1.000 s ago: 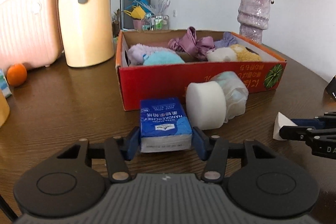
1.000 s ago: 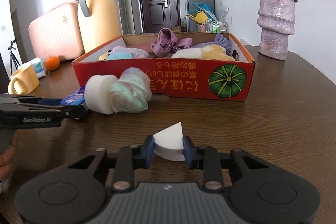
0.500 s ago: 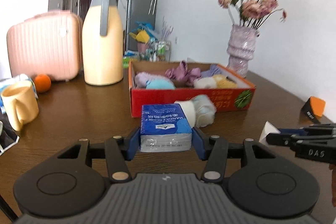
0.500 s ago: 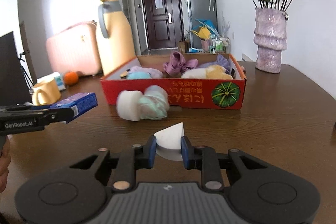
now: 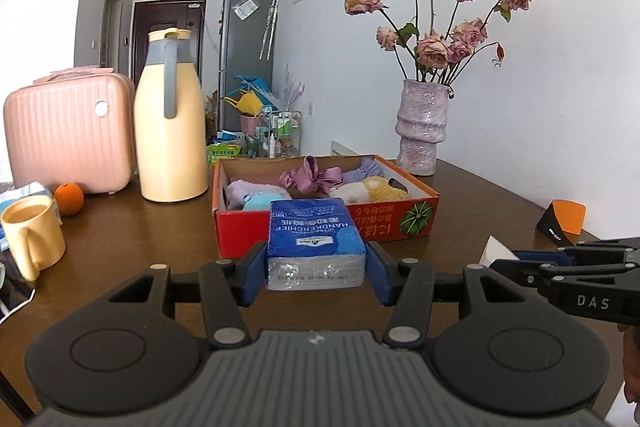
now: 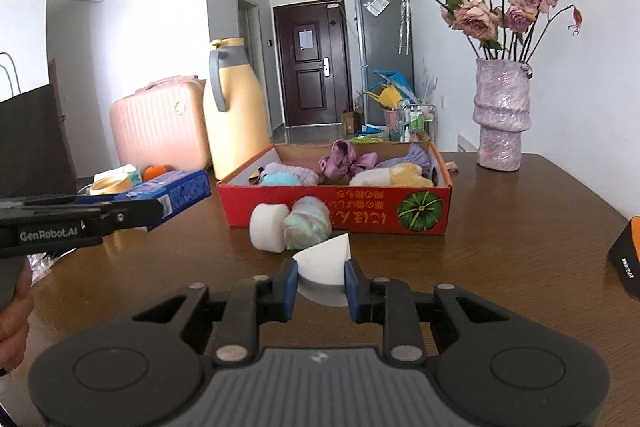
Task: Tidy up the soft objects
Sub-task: 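Carry the tissue pack and sponge into the box and open both tools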
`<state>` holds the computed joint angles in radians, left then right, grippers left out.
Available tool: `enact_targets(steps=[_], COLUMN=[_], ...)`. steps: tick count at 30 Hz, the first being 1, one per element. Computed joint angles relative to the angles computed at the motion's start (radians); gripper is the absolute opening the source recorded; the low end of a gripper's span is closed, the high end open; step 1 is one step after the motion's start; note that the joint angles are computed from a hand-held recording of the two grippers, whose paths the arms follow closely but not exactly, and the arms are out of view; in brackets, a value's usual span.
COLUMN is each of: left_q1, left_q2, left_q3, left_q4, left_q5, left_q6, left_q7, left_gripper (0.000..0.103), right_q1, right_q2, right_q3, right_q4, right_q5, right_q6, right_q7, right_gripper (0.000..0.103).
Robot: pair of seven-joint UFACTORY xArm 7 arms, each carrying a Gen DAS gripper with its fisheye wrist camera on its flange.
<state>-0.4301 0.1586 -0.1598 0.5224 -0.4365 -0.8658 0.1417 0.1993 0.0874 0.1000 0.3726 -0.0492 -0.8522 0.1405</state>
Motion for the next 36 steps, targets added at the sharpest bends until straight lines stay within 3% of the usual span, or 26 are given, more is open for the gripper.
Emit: enact_targets(steps=[3, 7, 12, 14, 16, 17, 19, 21, 24, 25, 27, 29, 31, 36], left_q1=[0.009, 0.033, 0.021, -0.025, -0.104, -0.11, -0.144, -0.131, -0.101, -0.087, -0.074, -0.027, 0.0, -0.085], left_q2=[0.031, 0.111, 0.301, 0.391, 0.495, 0.543, 0.634, 0.696, 0.739, 0.739, 0.729, 0.702, 0.664, 0.588], left_q3=[0.012, 0.036, 0.099, 0.17, 0.286, 0.313, 0.391, 0.4, 0.374, 0.355, 0.336, 0.274, 0.242, 0.369], left_q4=[0.066, 0.222, 0.566, 0.726, 0.893, 0.967, 1.092, 1.182, 1.233, 1.231, 1.205, 1.168, 1.118, 1.024], left_q5=[0.03, 0.074, 0.063, 0.02, -0.046, -0.044, -0.05, -0.019, 0.033, 0.055, 0.085, 0.128, 0.155, 0.178], left_q6=[0.034, 0.111, 0.33, 0.453, 0.57, 0.622, 0.711, 0.768, 0.779, 0.776, 0.749, 0.712, 0.672, 0.627], left_q7=[0.021, 0.007, 0.026, 0.042, 0.028, 0.008, -0.046, -0.079, -0.098, -0.094, -0.101, -0.096, -0.113, -0.17], left_gripper=[0.053, 0.053, 0.053, 0.053, 0.053, 0.053, 0.053, 0.054, 0.06, 0.061, 0.063, 0.072, 0.072, 0.075], right_q1=[-0.016, -0.071, -0.173, -0.259, -0.365, -0.412, -0.444, -0.466, -0.515, -0.491, -0.401, -0.394, -0.391, -0.355], right_q2=[0.013, 0.071, 0.236, 0.347, 0.458, 0.515, 0.614, 0.689, 0.786, 0.787, 0.756, 0.749, 0.737, 0.633], right_q3=[-0.01, -0.027, -0.005, 0.055, 0.159, 0.22, 0.292, 0.349, 0.454, 0.426, 0.299, 0.283, 0.277, 0.216], right_q4=[0.034, 0.165, 0.469, 0.655, 0.83, 0.91, 1.04, 1.128, 1.211, 1.222, 1.209, 1.196, 1.185, 1.081], right_q5=[-0.033, -0.166, -0.376, -0.506, -0.653, -0.709, -0.728, -0.724, -0.706, -0.686, -0.634, -0.6, -0.572, -0.49], right_q6=[0.008, 0.056, 0.177, 0.274, 0.391, 0.458, 0.571, 0.65, 0.734, 0.729, 0.669, 0.635, 0.619, 0.559], right_q7=[0.007, 0.064, 0.213, 0.337, 0.461, 0.489, 0.47, 0.427, 0.347, 0.347, 0.375, 0.363, 0.342, 0.294], right_gripper=[0.024, 0.024, 0.024, 0.024, 0.024, 0.024, 0.024, 0.025, 0.031, 0.033, 0.035, 0.039, 0.043, 0.045])
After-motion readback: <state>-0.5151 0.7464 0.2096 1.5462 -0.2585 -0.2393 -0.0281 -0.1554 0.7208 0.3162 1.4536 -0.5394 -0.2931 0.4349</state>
